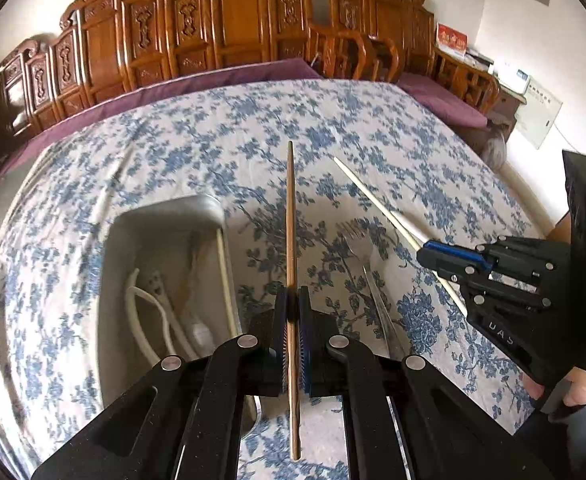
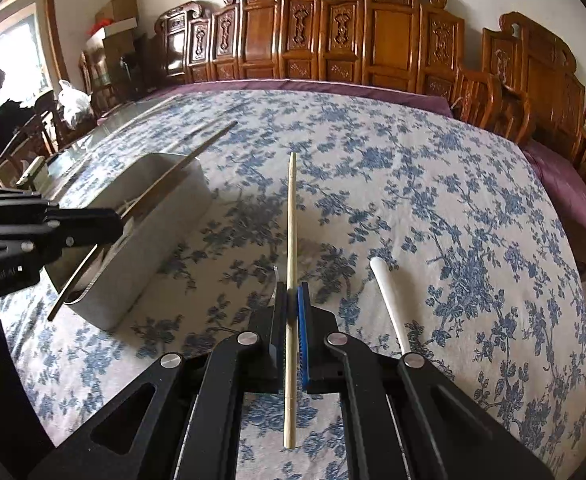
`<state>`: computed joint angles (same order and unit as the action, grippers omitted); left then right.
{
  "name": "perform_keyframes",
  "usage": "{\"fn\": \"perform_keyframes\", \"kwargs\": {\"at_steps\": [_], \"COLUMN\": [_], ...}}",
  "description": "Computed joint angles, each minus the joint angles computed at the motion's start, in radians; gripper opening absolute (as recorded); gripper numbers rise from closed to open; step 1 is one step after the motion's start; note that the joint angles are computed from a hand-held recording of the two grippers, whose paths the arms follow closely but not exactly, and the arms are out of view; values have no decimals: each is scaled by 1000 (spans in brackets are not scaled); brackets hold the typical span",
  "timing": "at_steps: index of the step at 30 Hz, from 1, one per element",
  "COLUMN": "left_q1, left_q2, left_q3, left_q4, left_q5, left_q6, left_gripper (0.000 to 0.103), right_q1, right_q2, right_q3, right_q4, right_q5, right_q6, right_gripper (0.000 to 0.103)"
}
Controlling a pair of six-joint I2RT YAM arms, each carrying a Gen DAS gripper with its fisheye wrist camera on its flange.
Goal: Organize utensils
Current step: 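Drop the brown chopstick into the tray with the left tool while the right tool drops its chopstick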
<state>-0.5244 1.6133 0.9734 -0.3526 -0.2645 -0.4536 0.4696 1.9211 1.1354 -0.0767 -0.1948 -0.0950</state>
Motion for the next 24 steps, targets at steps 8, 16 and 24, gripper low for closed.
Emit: {"fn": "perform_keyframes", "kwargs": {"at_steps": [8, 16, 24], "left_q1": [48, 129, 219], "left_q2": [-100, -139, -118], "left_q3": [-58, -118, -147], "left_q4": [-32, -51, -35], "left_q5": [-11, -4, 22], "left_q6": [30, 67, 116], "left_gripper": [4, 4, 4], "right_q1": [36, 57, 59], "right_q2": [-45, -60, -56], "right_q3": [-33, -47, -46], "right_q4": [18, 24, 25], "right_q5": [-5, 0, 1], "right_q6": [-1, -8, -8], "right_gripper": [6, 6, 6]}}
